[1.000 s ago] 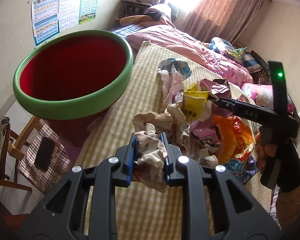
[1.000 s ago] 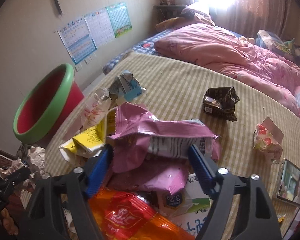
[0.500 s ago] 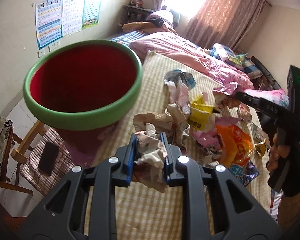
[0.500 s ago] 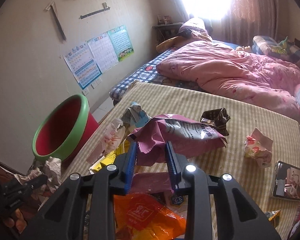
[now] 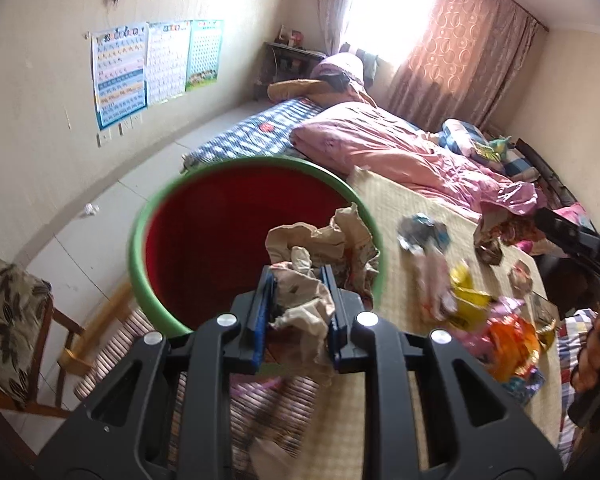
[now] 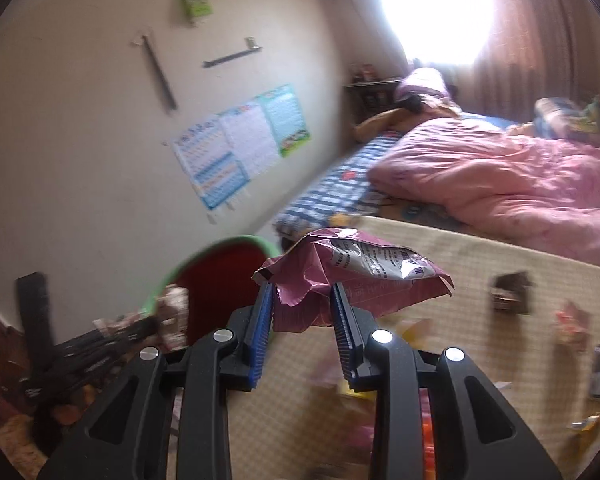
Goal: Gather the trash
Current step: 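Carry the paper over the red bucket with the left tool and release it, then grasp the orange chip bag with the right tool while the left tool grasps newspaper scraps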
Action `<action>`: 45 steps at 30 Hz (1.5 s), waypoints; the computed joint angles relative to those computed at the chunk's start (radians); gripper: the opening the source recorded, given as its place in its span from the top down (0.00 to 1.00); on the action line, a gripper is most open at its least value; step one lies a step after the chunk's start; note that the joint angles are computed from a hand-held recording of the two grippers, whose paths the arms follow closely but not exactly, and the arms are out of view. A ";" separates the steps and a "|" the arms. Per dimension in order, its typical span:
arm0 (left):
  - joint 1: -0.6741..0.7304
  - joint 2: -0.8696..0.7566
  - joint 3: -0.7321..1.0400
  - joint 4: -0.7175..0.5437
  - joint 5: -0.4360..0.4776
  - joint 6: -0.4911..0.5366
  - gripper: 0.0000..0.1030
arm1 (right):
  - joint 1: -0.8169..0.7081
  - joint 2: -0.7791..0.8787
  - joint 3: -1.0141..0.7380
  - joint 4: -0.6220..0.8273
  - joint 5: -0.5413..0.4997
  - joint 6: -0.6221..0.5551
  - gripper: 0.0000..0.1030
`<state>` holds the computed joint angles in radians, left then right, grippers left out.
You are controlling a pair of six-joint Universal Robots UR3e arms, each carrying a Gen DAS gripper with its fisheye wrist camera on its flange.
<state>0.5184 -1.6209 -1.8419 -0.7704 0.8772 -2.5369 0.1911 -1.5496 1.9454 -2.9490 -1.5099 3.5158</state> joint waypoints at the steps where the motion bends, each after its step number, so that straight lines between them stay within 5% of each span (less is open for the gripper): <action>1: -0.002 -0.024 0.025 0.003 0.005 -0.001 0.78 | 0.012 0.034 -0.035 -0.005 0.011 0.011 0.71; 12: 0.011 -0.212 0.217 -0.093 -0.003 0.116 0.78 | 0.151 0.421 -0.477 -0.007 0.055 0.146 0.70; 14: 0.010 -0.228 0.228 -0.086 -0.002 0.116 0.72 | 0.165 0.455 -0.520 0.006 0.034 0.170 0.69; 16: 0.016 -0.239 0.234 -0.088 -0.010 0.125 0.48 | 0.178 0.474 -0.555 0.029 0.004 0.182 0.68; 18: 0.028 -0.241 0.224 -0.073 -0.026 0.126 0.37 | 0.186 0.487 -0.573 0.039 -0.017 0.199 0.52; 21: 0.040 -0.248 0.234 -0.087 -0.033 0.138 0.29 | 0.204 0.493 -0.580 0.031 -0.063 0.213 0.49; 33: 0.054 -0.213 0.233 -0.137 -0.086 0.156 0.28 | 0.257 0.359 -0.401 -0.019 -0.236 0.225 0.44; 45: -0.004 -0.050 0.049 -0.116 -0.070 0.150 0.28 | 0.208 0.120 -0.021 -0.101 -0.241 0.233 0.44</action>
<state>0.5147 -1.6705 -1.7926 -0.8868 0.8075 -2.3870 0.3992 -1.4300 1.9245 -3.0504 -1.7509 3.7484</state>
